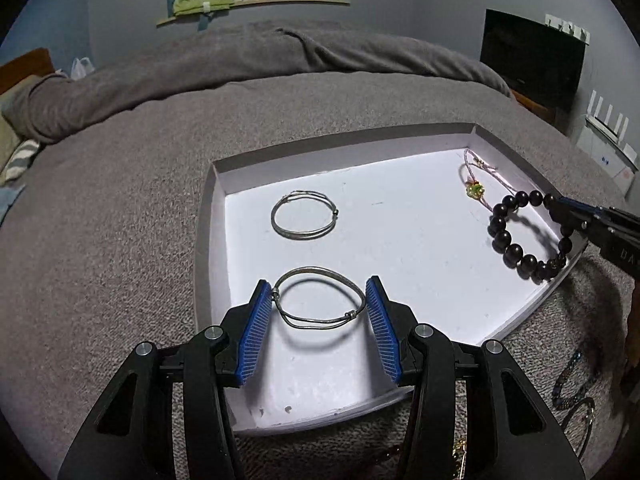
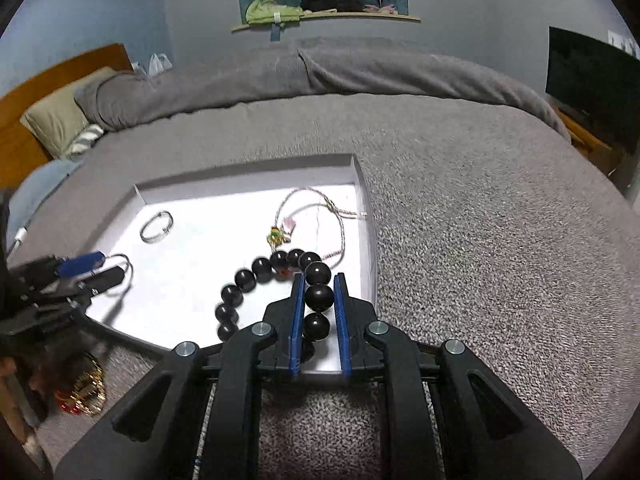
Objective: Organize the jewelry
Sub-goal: 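Carry the bangle and black bead bracelet into the tray and open both tools, then withdraw both open tools from the tray back to the remaining jewelry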
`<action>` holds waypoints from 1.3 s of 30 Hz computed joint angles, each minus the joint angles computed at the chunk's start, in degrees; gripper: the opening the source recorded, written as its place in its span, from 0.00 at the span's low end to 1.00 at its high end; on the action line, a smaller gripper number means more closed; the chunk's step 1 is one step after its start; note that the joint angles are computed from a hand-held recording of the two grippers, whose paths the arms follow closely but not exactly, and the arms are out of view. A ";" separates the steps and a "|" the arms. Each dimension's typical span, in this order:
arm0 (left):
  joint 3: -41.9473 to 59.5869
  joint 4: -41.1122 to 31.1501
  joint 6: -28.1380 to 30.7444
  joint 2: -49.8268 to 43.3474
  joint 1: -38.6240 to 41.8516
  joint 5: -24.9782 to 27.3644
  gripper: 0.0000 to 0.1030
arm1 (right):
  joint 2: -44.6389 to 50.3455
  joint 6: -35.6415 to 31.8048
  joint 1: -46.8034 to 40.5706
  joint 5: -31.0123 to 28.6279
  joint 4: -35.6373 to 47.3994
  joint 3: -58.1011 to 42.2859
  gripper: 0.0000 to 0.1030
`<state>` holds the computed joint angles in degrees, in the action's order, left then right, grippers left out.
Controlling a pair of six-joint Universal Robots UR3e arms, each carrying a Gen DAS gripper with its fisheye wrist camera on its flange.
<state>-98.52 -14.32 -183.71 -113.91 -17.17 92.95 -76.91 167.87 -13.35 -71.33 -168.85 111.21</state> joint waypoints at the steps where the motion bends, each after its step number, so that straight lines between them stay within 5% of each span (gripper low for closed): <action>1: 0.15 -0.13 -0.01 -0.15 -0.02 0.05 0.49 | 0.15 -0.18 0.19 -0.43 0.13 -0.03 0.14; 6: 0.36 0.05 -0.04 -0.45 -0.22 0.49 0.51 | 0.19 -0.16 0.14 -0.54 -0.38 0.18 0.14; 10: -1.08 3.09 0.18 -0.07 -0.87 1.31 0.69 | 0.55 0.37 0.22 -0.40 -0.86 -0.06 0.14; 13: -1.68 4.52 0.25 0.28 -1.30 2.09 0.71 | 0.24 0.34 0.02 0.06 -0.94 0.27 0.15; 17: -2.36 6.54 0.05 0.78 -2.21 3.66 0.74 | -1.90 0.53 -0.94 1.69 -3.87 2.95 0.46; 19: -3.45 7.92 -0.23 1.60 -2.65 4.42 0.78 | -3.03 0.58 -1.07 1.95 -4.82 3.90 0.52; 22: -5.18 9.37 -1.11 3.05 -2.93 4.62 0.83 | -4.96 1.09 -2.26 4.15 -7.52 6.45 0.81; 25: -7.18 10.50 -1.82 4.77 -3.23 5.15 0.84 | -6.88 1.62 -2.40 3.34 -10.30 8.82 0.93; 33: -13.45 13.99 -3.10 9.55 -4.83 8.41 0.86 | -11.52 0.58 -3.27 0.28 -14.01 14.71 0.95; 39: -16.94 16.38 -3.56 11.87 -6.11 11.18 0.87 | -13.99 -0.14 -2.80 -5.77 -7.67 15.43 0.95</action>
